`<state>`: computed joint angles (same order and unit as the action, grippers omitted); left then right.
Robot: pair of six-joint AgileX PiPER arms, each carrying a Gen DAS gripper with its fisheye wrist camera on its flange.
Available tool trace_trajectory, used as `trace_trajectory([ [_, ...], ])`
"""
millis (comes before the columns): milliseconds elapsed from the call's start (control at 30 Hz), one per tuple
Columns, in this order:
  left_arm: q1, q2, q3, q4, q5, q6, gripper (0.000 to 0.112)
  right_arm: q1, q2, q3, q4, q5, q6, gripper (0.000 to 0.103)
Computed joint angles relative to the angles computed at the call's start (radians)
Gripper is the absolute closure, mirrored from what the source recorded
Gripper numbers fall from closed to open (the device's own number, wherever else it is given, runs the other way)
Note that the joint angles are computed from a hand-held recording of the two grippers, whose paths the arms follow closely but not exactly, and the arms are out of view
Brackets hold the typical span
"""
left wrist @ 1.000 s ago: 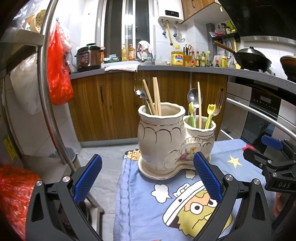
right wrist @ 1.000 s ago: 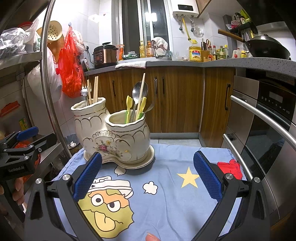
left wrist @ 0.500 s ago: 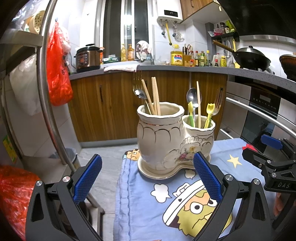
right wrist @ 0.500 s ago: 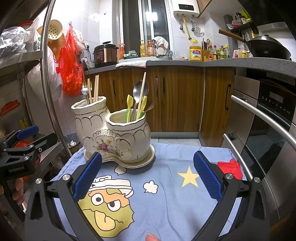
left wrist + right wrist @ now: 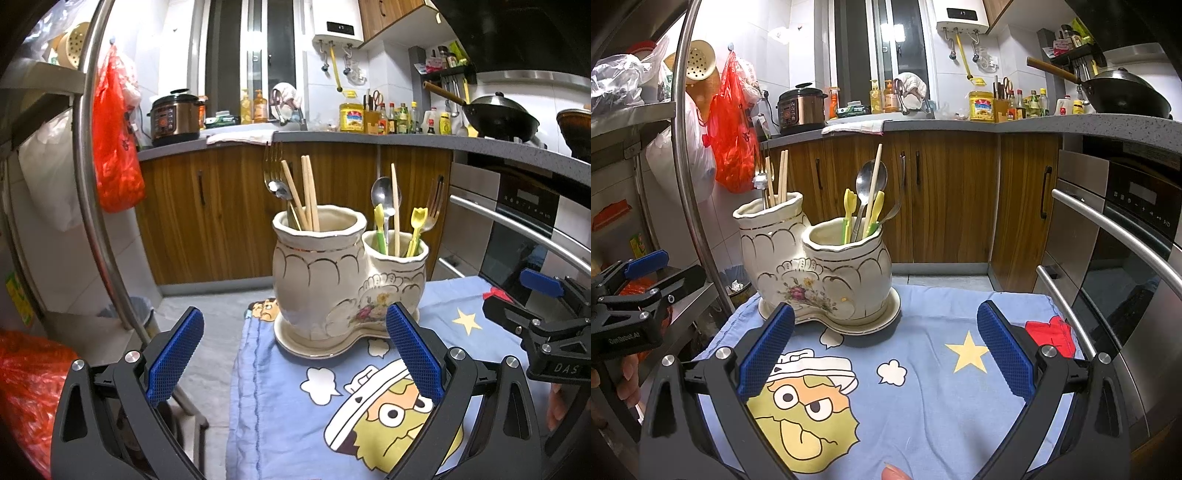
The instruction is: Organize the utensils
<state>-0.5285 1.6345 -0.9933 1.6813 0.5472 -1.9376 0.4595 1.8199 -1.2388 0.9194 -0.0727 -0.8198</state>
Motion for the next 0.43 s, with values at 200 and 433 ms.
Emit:
trace_trajectory([
  [200,0.007,0.0,0.01,0.042,-0.016,-0.018,0.014,0.0,-0.002,0.004,-0.027,-0.001,0.028,0.005],
  [433,0.039,0.007,-0.009,-0.031,-0.065,0.047,0.014,0.0,-0.003,0.006,-0.032,-0.002,0.034,0.005],
])
